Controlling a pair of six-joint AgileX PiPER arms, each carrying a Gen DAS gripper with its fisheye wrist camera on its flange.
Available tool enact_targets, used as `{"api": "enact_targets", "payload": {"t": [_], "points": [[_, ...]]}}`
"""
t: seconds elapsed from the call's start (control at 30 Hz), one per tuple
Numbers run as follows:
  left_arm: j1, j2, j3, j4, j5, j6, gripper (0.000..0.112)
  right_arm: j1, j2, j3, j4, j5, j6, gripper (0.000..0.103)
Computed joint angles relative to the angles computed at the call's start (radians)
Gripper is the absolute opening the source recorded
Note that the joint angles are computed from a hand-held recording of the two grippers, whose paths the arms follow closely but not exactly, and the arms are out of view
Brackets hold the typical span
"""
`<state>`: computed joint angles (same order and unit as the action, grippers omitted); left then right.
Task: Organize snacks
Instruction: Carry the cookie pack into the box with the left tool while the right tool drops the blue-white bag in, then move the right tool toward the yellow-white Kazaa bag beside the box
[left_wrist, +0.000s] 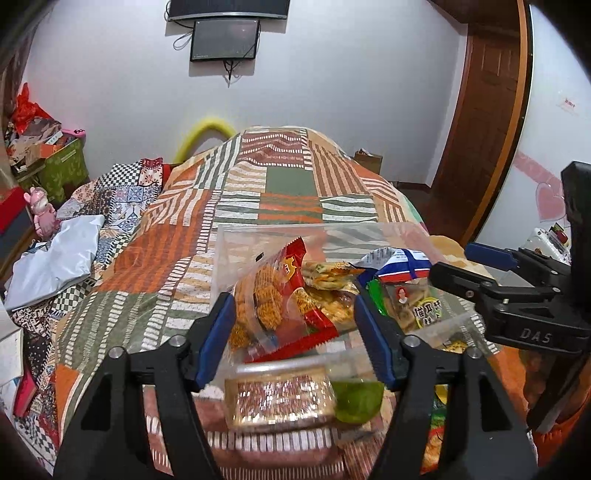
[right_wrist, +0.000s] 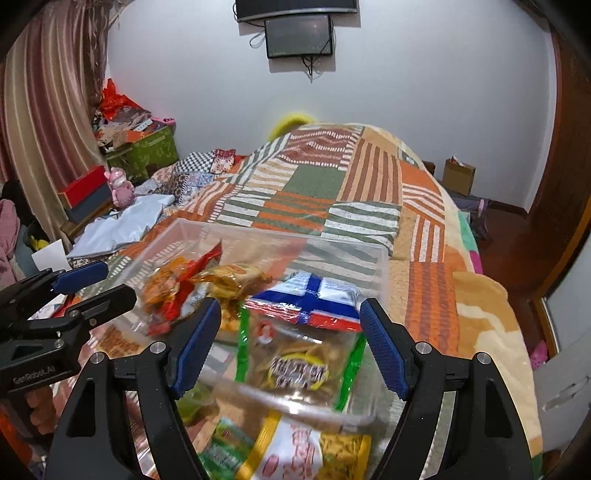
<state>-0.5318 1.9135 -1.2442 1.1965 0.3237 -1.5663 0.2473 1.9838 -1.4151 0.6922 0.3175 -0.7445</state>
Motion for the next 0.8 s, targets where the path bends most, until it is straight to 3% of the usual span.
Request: {"api": "enact_targets", "payload": {"t": [0.33, 0.47, 0.8], "points": [[-0.07, -0.084, 0.133, 0.146, 0.059, -0.187, 0.088, -0.026, -0.142, 0.213, 0.346, -0.046, -0.369, 0.081], [-0.081, -0.088, 0.171, 0.148, 0.051, -0.212, 0.09, -0.031, -0.161, 0.274, 0.433, -0.075, -0.468, 0.082], [-0.075, -0.023, 0.199, 0.109, 0.01, -0.194, 0.09, -0.08, -0.123, 0.348, 0.481, -0.069, -0.524, 0.082]]}}
